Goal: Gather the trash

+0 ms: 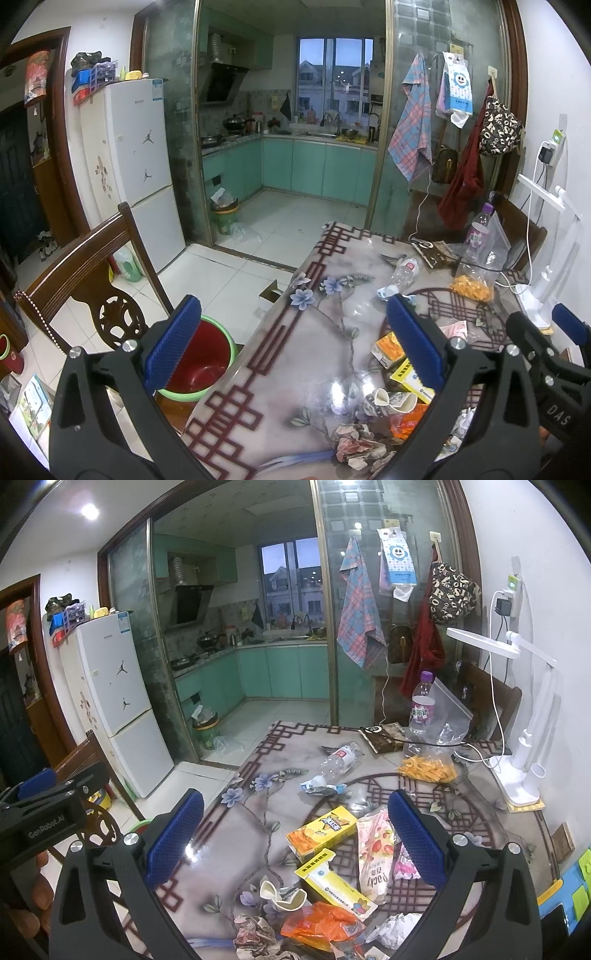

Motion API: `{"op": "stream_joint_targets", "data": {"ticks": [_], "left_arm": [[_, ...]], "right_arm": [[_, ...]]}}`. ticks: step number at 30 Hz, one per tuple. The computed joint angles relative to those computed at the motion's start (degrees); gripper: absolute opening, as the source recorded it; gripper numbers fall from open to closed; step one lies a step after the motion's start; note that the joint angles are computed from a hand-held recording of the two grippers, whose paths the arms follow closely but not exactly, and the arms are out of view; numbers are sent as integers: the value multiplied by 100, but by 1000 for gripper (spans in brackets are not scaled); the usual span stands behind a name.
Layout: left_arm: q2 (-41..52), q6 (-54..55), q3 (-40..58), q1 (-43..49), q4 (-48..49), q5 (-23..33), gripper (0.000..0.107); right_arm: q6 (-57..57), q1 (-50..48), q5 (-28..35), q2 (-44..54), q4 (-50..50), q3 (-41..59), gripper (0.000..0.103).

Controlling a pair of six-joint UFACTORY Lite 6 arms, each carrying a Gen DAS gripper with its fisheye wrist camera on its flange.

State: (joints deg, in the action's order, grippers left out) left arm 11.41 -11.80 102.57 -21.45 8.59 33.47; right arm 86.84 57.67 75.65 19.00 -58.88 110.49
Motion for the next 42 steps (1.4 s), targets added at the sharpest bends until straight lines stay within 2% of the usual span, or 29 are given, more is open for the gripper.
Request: {"op": "stream_joint_targets", "data": {"ticks": [42], "left_arm": [[-87, 226, -244, 159, -153, -66, 99]], "right_arm": [[130, -50, -212, 179, 60, -60, 96]]}}
